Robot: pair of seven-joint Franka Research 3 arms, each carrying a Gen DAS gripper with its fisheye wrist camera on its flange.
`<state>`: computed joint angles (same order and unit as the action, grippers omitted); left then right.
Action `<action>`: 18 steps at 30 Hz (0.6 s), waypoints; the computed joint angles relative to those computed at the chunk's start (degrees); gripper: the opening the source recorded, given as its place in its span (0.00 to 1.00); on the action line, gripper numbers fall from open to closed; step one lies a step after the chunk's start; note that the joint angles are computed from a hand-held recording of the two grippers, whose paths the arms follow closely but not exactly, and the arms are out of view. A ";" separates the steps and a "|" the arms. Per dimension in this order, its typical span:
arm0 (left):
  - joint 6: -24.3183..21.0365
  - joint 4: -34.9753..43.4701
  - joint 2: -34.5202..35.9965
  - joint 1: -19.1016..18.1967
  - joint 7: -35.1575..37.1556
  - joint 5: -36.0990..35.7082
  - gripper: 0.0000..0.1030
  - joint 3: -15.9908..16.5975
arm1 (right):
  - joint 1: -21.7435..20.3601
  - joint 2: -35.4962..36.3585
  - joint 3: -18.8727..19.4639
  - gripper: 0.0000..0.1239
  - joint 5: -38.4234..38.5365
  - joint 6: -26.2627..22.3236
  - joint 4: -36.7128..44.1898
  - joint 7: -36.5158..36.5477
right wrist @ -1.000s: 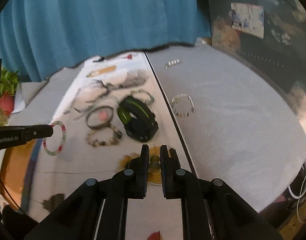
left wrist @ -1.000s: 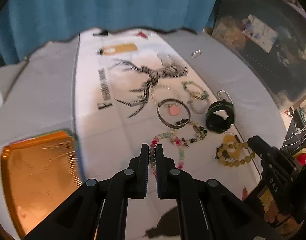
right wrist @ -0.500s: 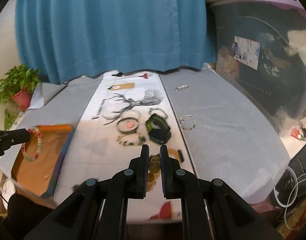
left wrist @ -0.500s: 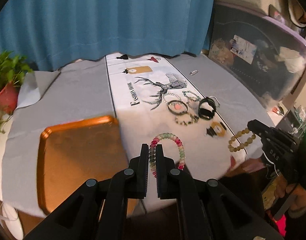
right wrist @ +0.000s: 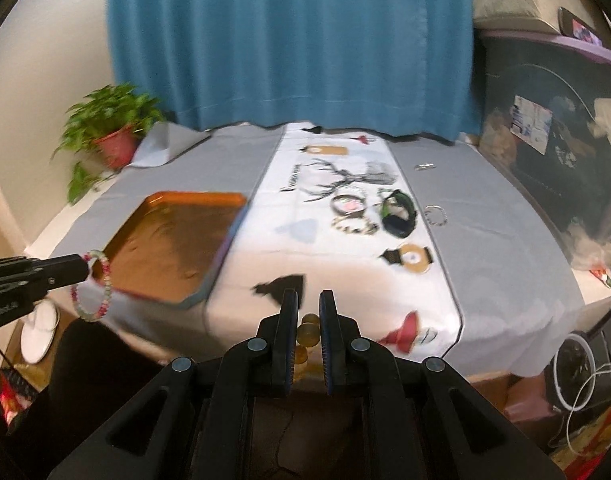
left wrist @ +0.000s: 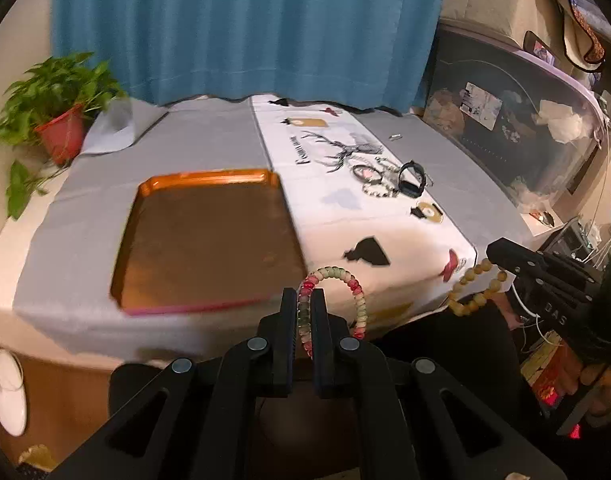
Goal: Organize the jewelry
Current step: 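Carry both bracelets into the orange tray and open both tools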
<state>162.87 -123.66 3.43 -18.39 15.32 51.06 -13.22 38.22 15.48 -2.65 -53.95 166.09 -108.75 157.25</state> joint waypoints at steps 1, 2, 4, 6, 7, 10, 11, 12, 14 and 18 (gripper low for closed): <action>0.05 -1.25 -0.98 -0.14 -1.68 1.06 0.04 0.06 | 0.23 -0.47 0.39 0.09 0.14 0.06 -0.63 -0.25; 0.07 -2.52 -2.04 -0.17 -3.47 2.10 0.04 -0.05 | 0.41 -1.02 0.89 0.09 0.43 0.17 -1.37 -0.62; 0.04 -4.61 -3.75 0.10 -6.78 4.52 0.04 -0.50 | 0.85 -1.85 1.58 0.09 0.28 0.40 -2.56 -0.93; 0.00 -6.07 -5.01 0.55 -9.01 6.10 0.04 -1.17 | 1.11 -2.37 2.28 0.09 0.17 0.33 -3.24 -1.41; 0.13 -6.71 -5.51 0.77 -9.68 6.45 0.04 -1.47 | 1.21 -2.64 2.67 0.09 0.23 0.33 -3.64 -1.58; 0.28 -8.08 -6.69 1.44 -11.60 7.86 0.04 -2.25 | 1.42 -3.05 3.59 0.09 0.71 -0.05 -4.19 -2.29; 0.29 -8.29 -6.95 1.60 -11.72 8.00 0.04 -2.46 | 1.52 -3.21 3.78 0.09 0.67 -0.18 -4.36 -2.28; 0.32 -8.52 -7.17 1.79 -12.19 8.43 0.04 -2.67 | 1.49 -3.23 3.95 0.09 0.76 -0.28 -4.31 -2.47; 0.24 -8.84 -7.64 2.09 -12.72 9.18 0.04 -3.03 | 1.60 -3.28 4.19 0.09 0.63 -0.66 -4.14 -2.63; 0.14 -9.01 -7.83 2.49 -13.44 9.82 0.04 -3.37 | 1.60 -2.80 4.67 0.09 1.17 -1.26 -3.41 -3.60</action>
<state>163.01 -132.67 -4.40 -15.90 1.88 60.88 -16.60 39.83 12.69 2.03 -52.78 164.82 -112.16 153.65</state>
